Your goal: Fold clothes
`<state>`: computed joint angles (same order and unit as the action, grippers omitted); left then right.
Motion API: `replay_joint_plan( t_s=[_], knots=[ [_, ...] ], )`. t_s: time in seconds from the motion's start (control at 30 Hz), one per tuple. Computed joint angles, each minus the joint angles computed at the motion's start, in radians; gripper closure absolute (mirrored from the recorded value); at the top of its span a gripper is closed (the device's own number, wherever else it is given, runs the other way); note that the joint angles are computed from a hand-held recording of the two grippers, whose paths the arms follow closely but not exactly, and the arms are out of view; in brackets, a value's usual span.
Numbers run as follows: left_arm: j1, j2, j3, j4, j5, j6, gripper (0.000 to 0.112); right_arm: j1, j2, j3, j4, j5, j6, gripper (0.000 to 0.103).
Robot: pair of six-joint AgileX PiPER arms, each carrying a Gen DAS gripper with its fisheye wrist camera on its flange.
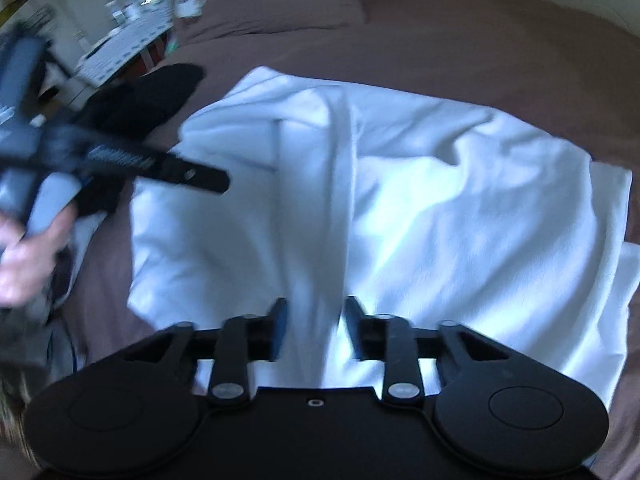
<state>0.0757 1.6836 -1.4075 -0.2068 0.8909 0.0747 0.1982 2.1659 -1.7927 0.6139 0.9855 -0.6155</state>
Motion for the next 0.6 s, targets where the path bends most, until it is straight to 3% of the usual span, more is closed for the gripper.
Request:
replay_joint_plan(
  t_s=[0.1,0.17,0.2,0.4,0.6],
  knots=[
    [-0.013,0.014,-0.02,0.011,-0.002,-0.015,0.056,0.05,0.02,-0.031,-0.056,-0.053,0.072,0.063],
    [-0.011,0.022,-0.028,0.011,-0.007,-0.016,0.056,0.093,-0.011,0.018,-0.102,-0.144,0.064,0.091],
    [-0.007,0.025,-0.033,0.012,-0.007,-0.016,0.056,0.107,-0.026,0.042,-0.107,-0.175,0.049,0.095],
    [0.026,0.012,-0.039,0.012,-0.01,-0.007,0.056,0.106,-0.109,0.16,0.049,-0.158,-0.213,0.097],
    [0.006,0.006,-0.021,0.062,-0.031,-0.011,0.05,0.162,-0.152,0.255,-0.096,-0.166,-0.293,0.096]
  ],
)
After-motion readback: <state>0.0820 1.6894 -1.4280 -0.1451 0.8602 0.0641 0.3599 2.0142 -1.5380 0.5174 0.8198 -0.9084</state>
